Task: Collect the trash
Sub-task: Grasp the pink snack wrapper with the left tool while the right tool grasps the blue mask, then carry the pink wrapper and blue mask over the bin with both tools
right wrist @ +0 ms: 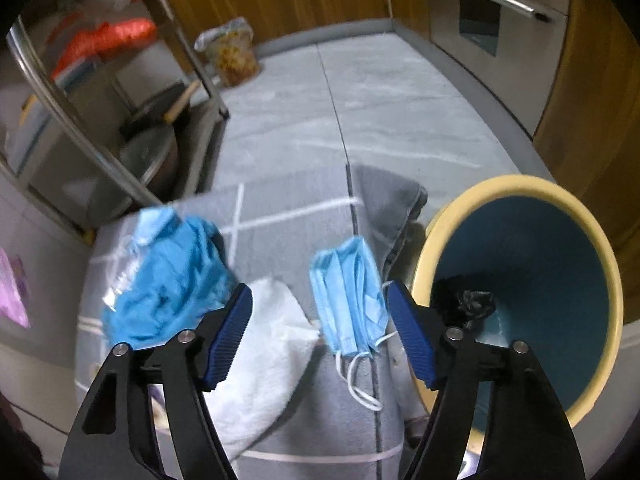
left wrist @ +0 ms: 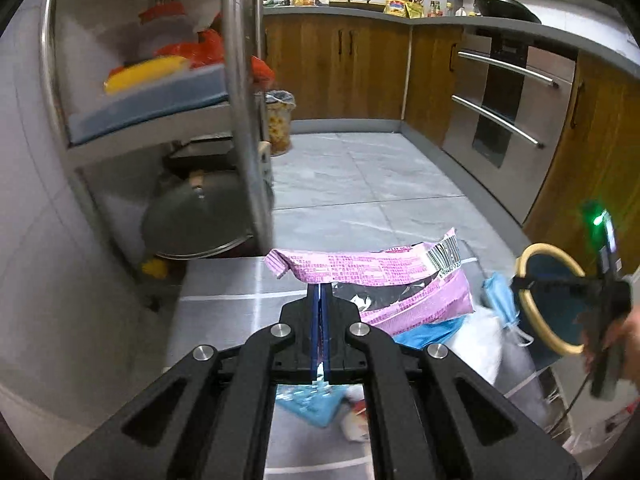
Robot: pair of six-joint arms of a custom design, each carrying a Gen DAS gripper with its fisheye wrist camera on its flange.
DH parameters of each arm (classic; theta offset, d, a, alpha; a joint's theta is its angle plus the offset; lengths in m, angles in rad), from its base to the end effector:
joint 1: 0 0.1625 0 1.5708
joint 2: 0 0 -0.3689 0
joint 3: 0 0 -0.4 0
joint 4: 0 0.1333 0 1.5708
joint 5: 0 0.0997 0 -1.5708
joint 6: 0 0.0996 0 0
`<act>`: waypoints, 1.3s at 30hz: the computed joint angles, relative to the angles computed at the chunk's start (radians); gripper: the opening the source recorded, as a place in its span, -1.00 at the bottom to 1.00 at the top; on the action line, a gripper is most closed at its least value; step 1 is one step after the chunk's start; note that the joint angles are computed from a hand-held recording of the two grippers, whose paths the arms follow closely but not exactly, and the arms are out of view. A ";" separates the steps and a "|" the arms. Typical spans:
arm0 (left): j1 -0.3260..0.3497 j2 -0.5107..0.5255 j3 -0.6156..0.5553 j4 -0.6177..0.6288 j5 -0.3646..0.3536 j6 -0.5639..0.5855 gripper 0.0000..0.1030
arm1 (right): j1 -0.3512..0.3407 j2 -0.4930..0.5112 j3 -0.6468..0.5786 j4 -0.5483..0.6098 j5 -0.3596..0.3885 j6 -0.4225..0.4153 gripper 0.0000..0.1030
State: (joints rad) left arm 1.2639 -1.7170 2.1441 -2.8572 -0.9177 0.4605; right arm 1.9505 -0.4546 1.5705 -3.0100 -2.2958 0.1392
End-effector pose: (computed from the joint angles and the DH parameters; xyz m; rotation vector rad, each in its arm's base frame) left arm 0.0532 -0.4736 0.3856 0.5213 2.2290 -0.9746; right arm 0.2943 -0.5559 -0.0739 0.1435 -2.4505 0.6245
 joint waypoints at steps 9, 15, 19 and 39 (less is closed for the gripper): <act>-0.021 0.066 0.005 -0.040 0.016 0.058 -0.99 | -0.051 0.044 -0.046 0.108 0.009 0.021 0.10; -0.012 0.093 -0.010 -0.022 0.015 0.050 -0.99 | -0.063 0.048 -0.052 0.165 0.008 0.049 -0.62; -0.013 0.105 -0.017 -0.009 0.023 0.042 -0.99 | -0.050 0.042 -0.041 0.130 0.012 0.012 -0.76; -0.127 0.171 0.019 -0.005 0.018 -0.056 -0.99 | 0.100 -0.258 0.292 -0.094 -0.091 -0.011 -0.78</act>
